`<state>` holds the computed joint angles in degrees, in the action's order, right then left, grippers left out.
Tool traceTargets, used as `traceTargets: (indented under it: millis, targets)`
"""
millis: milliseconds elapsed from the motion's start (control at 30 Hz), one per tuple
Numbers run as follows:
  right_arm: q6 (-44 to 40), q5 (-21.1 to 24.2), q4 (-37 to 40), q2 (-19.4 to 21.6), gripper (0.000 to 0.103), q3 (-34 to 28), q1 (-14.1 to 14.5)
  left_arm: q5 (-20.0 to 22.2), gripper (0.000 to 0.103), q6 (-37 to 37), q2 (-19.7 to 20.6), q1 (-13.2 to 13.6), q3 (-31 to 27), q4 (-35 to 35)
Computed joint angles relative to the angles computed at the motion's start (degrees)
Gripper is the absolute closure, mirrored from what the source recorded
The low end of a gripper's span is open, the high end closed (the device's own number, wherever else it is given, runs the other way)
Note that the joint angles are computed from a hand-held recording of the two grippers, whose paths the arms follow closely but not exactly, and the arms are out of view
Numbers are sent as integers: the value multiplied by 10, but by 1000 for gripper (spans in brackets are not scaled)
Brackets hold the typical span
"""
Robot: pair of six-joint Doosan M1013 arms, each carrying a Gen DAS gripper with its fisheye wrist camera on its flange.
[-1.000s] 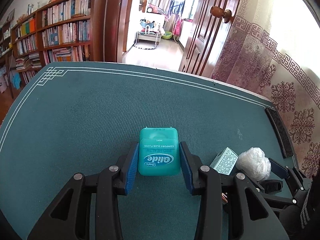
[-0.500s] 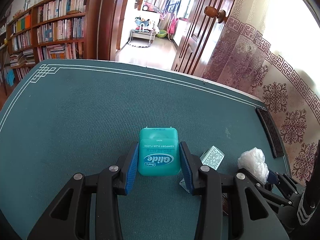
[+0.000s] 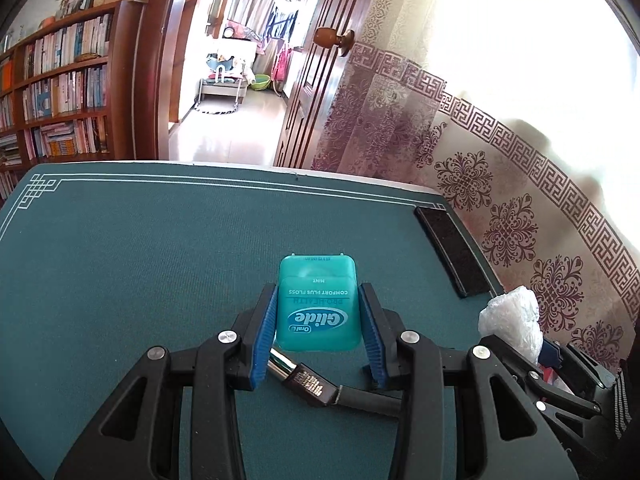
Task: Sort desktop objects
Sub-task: 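Carry the white bag into the red box with the right gripper while the left carries the floss box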
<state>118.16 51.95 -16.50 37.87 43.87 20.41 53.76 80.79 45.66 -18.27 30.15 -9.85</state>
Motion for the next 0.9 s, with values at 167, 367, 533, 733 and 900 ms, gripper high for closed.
traceTargets:
  millis: [167,367,533,733,900]
  targets:
    - [47,-18,-41,-47,47,65,-3,-21,60,57,-18,-16,25,-17]
    - [131,-28,-109,-106,47,148,-12,-23,60,104,-28,-29,39,-45]
    - [204,-13,-151,-148,47,212,-27,-21,60,137,-34,-42,50,-49]
    - [252,7,-168,-183,47,271,-39,37,60,183,-24,-36,34,-167]
    - [239,10,-122,-192,47,295,-53,36,60,197,-30,-45,46,-164]
